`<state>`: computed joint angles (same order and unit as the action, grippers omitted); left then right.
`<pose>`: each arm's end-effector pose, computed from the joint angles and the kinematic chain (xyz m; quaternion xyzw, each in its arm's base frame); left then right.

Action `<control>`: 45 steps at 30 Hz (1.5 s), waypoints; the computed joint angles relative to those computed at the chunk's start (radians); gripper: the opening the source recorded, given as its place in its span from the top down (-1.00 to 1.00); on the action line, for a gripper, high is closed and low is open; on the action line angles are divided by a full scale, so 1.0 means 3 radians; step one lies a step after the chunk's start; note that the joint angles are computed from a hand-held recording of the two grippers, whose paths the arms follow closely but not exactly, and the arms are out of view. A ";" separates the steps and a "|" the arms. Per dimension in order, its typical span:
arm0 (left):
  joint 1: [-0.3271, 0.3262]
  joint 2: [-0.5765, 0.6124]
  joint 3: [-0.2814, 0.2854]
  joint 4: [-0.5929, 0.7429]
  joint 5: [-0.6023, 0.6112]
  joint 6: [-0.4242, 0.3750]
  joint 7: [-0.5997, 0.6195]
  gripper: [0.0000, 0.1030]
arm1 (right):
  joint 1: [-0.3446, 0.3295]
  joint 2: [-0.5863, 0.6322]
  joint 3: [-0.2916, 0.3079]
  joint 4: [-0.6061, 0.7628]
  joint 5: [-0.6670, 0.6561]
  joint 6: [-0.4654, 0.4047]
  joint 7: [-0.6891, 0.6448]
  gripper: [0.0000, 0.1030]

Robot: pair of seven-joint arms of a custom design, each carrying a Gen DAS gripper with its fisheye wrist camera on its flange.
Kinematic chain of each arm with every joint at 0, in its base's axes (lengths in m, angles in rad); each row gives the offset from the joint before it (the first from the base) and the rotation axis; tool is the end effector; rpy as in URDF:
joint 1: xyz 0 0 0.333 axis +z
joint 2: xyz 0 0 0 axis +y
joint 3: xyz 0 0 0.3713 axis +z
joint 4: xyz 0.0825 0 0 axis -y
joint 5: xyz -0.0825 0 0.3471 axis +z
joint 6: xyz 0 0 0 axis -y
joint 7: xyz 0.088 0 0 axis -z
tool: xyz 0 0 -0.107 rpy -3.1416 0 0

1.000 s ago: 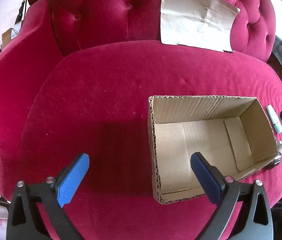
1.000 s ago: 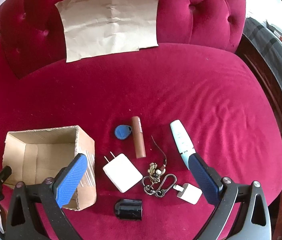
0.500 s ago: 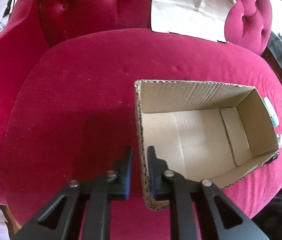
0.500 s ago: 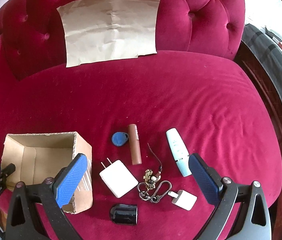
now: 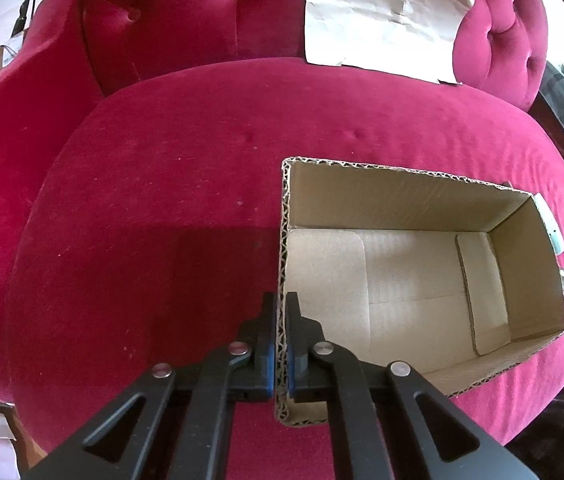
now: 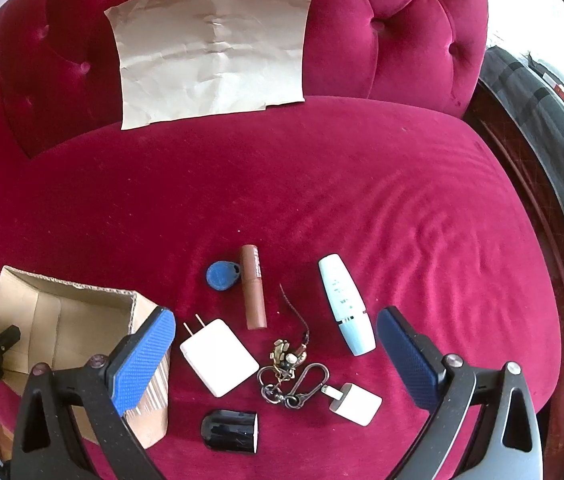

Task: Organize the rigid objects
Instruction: 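Reach the right gripper to the black cylinder and grasp it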

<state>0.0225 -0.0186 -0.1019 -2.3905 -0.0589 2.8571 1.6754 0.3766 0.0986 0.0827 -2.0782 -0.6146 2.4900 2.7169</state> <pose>0.5027 -0.0370 0.4602 -0.6396 0.7301 -0.1776 0.1622 0.5076 0.2527 0.4892 -0.5912 0.7628 -0.2123 0.1533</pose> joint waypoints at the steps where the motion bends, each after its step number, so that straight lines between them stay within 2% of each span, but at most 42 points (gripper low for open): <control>1: 0.0000 -0.0006 -0.0001 -0.0007 0.0010 0.0005 -0.0028 0.94 | 0.0000 -0.0006 -0.0002 -0.0009 -0.0007 -0.0001 0.0004 -0.99; 10: -0.0005 0.0038 -0.0018 -0.0023 0.0460 0.0116 -0.0528 0.94 | -0.0014 -0.0044 0.0004 -0.0079 0.0013 -0.0030 0.0005 -0.99; 17: -0.0006 0.0029 -0.0002 -0.0043 0.0501 0.0141 -0.0574 0.94 | -0.0033 -0.0089 0.0014 -0.0155 0.0072 -0.0011 -0.0065 -0.99; 21: -0.0008 0.0013 -0.0005 -0.0061 0.0440 0.0134 -0.0542 0.93 | -0.0050 -0.0131 0.0032 -0.0234 0.0251 0.0052 -0.0185 -0.99; 38: -0.0001 0.0027 -0.0002 -0.0049 0.0535 0.0145 -0.0596 0.93 | 0.0051 -0.0057 0.0124 -0.0353 0.0724 -0.0006 -0.0720 -0.99; 45: -0.0002 0.0022 -0.0004 -0.0049 0.0535 0.0135 -0.0603 0.93 | 0.0106 0.0018 0.0125 -0.0339 0.0797 -0.0080 -0.0726 -0.98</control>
